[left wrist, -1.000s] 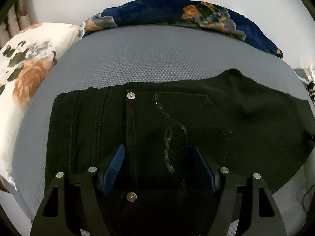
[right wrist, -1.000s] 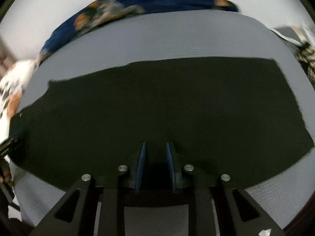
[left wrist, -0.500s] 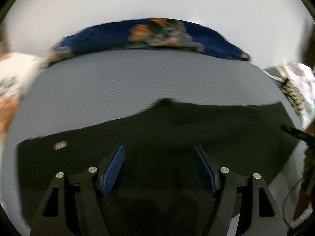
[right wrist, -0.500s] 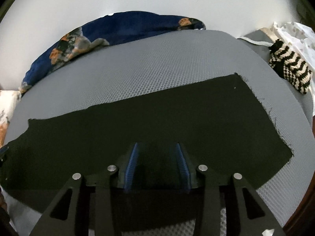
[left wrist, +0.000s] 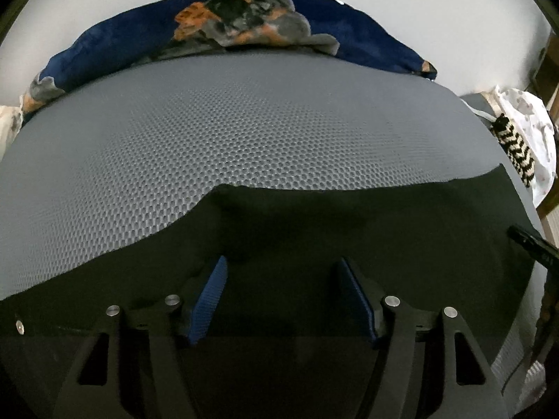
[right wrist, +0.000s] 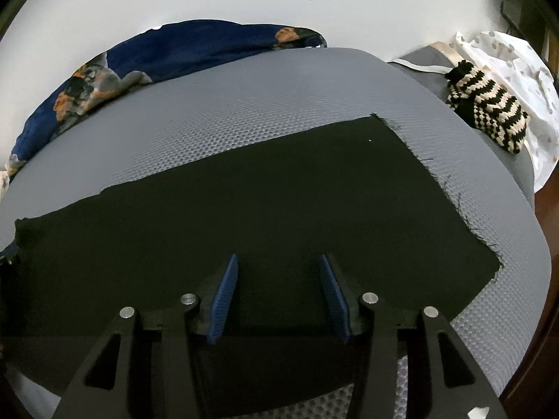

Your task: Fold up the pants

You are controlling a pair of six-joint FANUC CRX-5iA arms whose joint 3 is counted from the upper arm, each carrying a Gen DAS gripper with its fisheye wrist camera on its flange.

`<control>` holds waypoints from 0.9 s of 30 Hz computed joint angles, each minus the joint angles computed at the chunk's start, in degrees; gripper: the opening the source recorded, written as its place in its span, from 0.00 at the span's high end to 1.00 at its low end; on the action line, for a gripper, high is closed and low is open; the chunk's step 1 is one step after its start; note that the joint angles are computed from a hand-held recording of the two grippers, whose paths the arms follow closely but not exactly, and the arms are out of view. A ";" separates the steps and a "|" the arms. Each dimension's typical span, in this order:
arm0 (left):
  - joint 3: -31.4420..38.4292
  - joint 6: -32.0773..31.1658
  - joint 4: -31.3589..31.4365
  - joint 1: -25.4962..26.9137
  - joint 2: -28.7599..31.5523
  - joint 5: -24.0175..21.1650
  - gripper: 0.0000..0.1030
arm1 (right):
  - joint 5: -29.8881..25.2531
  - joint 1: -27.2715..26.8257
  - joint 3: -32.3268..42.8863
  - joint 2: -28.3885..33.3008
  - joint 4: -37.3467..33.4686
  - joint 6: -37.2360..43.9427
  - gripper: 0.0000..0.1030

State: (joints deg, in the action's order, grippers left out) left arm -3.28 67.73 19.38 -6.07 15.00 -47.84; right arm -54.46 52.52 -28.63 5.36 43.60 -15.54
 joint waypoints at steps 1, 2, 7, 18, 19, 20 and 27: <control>0.09 0.12 -0.36 -0.05 0.18 0.02 0.35 | 0.08 -0.07 -0.22 -0.08 0.23 -0.24 0.55; 0.04 -0.10 -0.63 -0.09 0.22 0.23 0.35 | -0.14 0.01 -0.15 0.04 0.24 -0.14 0.55; -2.32 -1.11 0.29 0.01 -0.90 2.31 0.35 | -1.30 0.38 0.84 1.00 -0.21 1.97 0.50; -5.78 4.23 -5.69 -1.98 -7.68 1.04 0.35 | 4.63 -1.50 -2.68 -5.51 -2.10 5.63 0.49; -6.25 5.15 -5.82 -2.12 -8.21 0.65 0.35 | 4.76 -1.70 -3.08 -6.22 -2.10 5.69 0.49; -6.52 6.01 -6.05 -2.26 -8.53 0.30 0.35 | 5.04 -1.98 -3.45 -6.92 -2.30 5.92 0.49; -7.13 11.20 -8.83 -3.29 -9.76 -2.35 0.34 | 13.90 -7.74 -7.22 -14.68 -9.64 13.98 0.41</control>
